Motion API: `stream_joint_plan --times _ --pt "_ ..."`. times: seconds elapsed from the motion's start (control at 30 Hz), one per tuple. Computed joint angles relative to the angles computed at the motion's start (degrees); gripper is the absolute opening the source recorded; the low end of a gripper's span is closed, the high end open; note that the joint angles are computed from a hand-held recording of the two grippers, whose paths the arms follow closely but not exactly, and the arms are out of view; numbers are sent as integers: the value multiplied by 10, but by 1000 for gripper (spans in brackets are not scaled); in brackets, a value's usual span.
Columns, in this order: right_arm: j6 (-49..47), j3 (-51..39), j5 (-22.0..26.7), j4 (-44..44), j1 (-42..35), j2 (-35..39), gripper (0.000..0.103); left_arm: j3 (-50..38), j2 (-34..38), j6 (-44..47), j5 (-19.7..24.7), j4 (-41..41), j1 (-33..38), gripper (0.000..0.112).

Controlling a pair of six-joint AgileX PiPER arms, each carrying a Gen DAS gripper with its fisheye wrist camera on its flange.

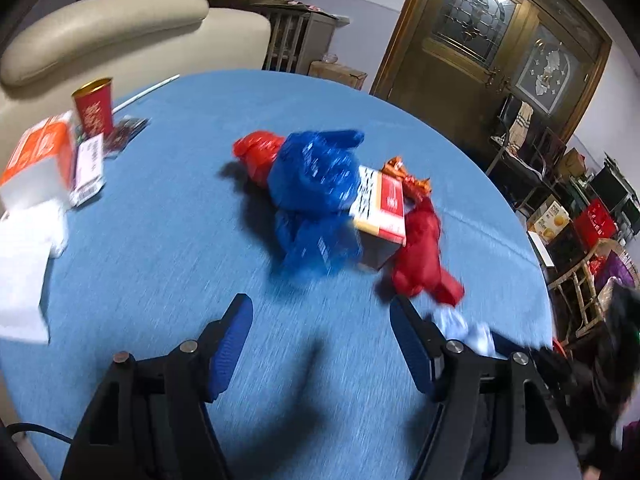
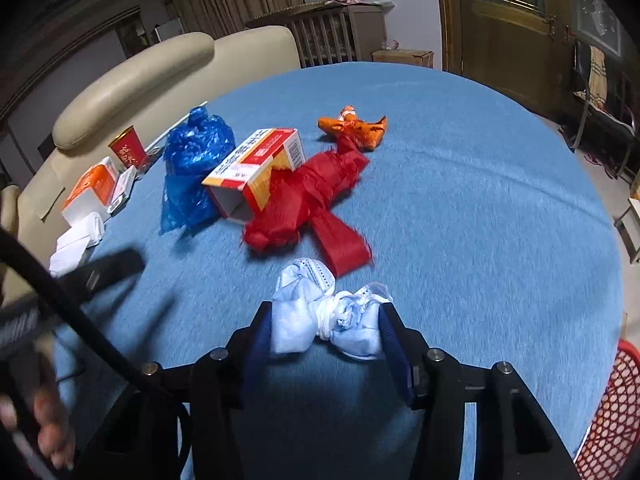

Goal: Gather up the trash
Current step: 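Grasp the blue plastic bag with the left gripper while the right gripper holds the knotted bag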

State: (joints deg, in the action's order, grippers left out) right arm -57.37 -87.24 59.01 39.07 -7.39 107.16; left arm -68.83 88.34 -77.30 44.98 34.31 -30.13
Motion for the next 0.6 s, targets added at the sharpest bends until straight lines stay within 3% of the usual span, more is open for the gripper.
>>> stream_joint_plan --times 0.2,0.47,0.6 --pt "-20 28 7 13 -23 -10 55 -53 58 58 -7 -38 45 72" --pt "-22 29 14 21 -30 -7 55 -55 33 63 -16 -50 67 72" --pt "-21 30 14 24 -31 -6 55 -111 57 86 8 -49 80 73"
